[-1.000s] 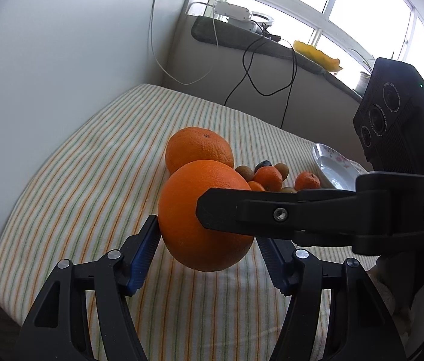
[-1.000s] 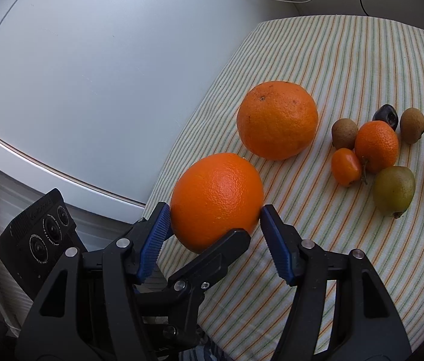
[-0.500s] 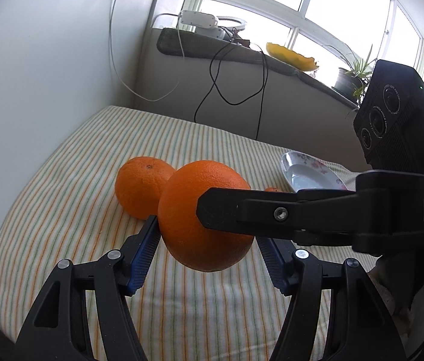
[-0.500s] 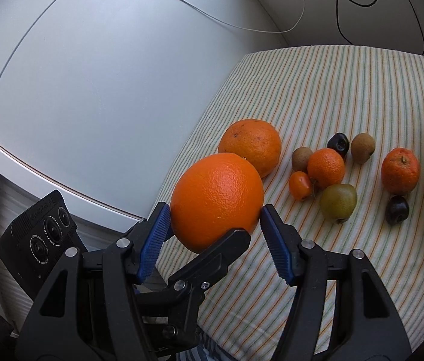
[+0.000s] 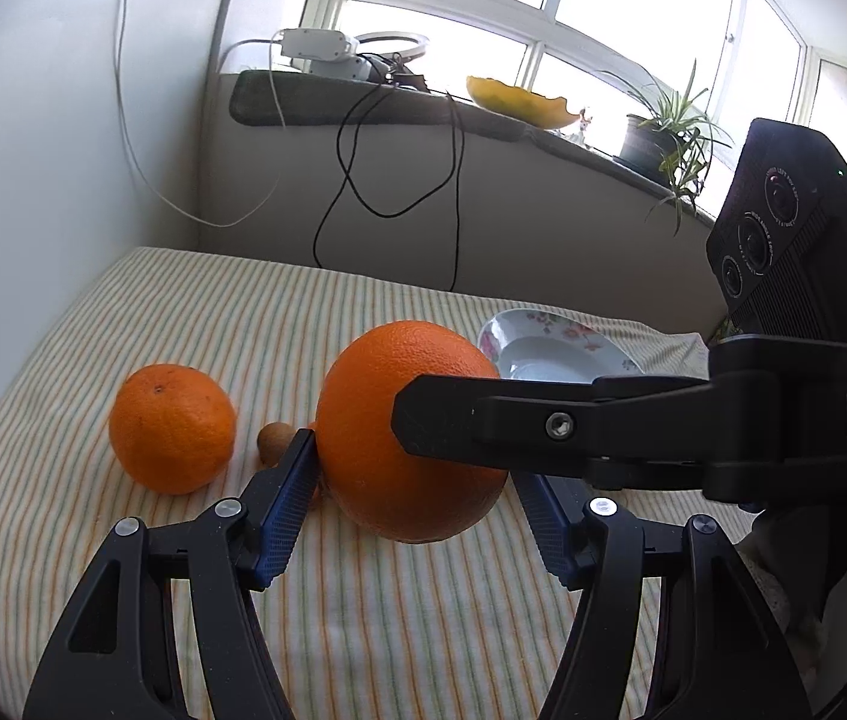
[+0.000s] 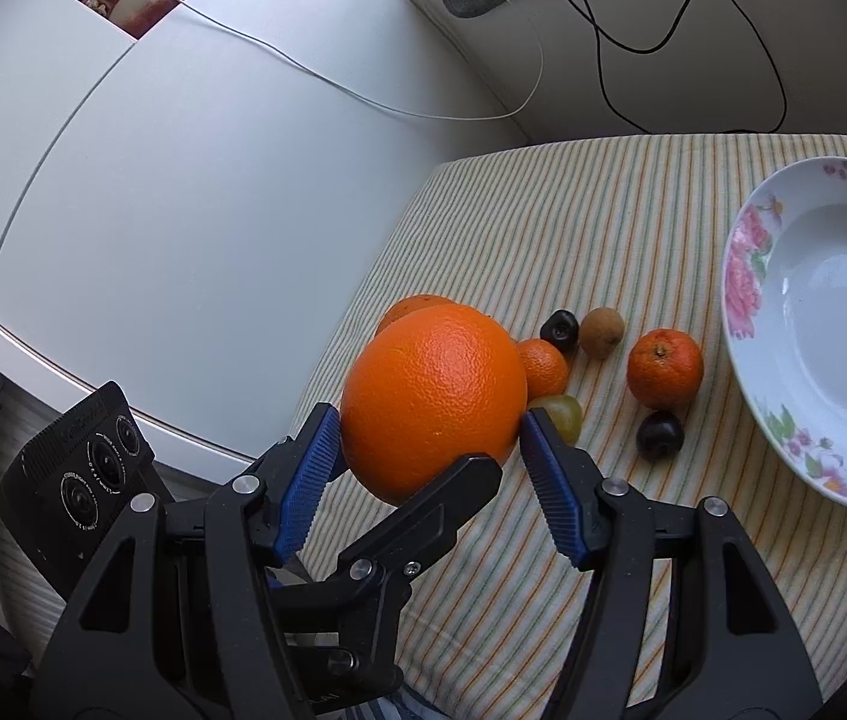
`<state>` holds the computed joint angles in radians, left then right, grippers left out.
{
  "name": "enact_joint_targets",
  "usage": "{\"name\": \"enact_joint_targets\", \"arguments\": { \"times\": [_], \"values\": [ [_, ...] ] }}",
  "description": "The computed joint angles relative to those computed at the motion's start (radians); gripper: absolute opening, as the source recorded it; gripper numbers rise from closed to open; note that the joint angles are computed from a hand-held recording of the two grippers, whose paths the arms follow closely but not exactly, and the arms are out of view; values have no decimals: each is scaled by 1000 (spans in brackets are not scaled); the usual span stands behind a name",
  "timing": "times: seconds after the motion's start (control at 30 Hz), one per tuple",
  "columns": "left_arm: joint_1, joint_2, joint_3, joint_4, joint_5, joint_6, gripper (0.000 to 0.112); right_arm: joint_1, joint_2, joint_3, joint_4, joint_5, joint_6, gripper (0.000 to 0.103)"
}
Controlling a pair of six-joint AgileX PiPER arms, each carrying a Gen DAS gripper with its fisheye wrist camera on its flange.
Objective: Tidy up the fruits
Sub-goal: 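Lift the large orange with the right tool and carry it over the plate, then lower the orange onto the white plate and open the right tool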
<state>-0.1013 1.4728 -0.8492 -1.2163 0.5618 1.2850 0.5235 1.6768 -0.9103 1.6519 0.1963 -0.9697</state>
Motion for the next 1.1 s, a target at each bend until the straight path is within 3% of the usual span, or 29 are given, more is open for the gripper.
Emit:
{"name": "enact_joint_targets", "arguments": {
  "times": [0.3,0.6,1.1],
  "values": [
    [-165,45,-50,-10,-77,-51,64,-97,-160,172,57,14,-78,66],
    [-302,128,-138,52,-129,-158,64,-224,-251,256,-48,58,-12,66],
    [-441,293,-307,209,-175,-361,64,-452,-213,314,42,187,-204,66]
  ]
}}
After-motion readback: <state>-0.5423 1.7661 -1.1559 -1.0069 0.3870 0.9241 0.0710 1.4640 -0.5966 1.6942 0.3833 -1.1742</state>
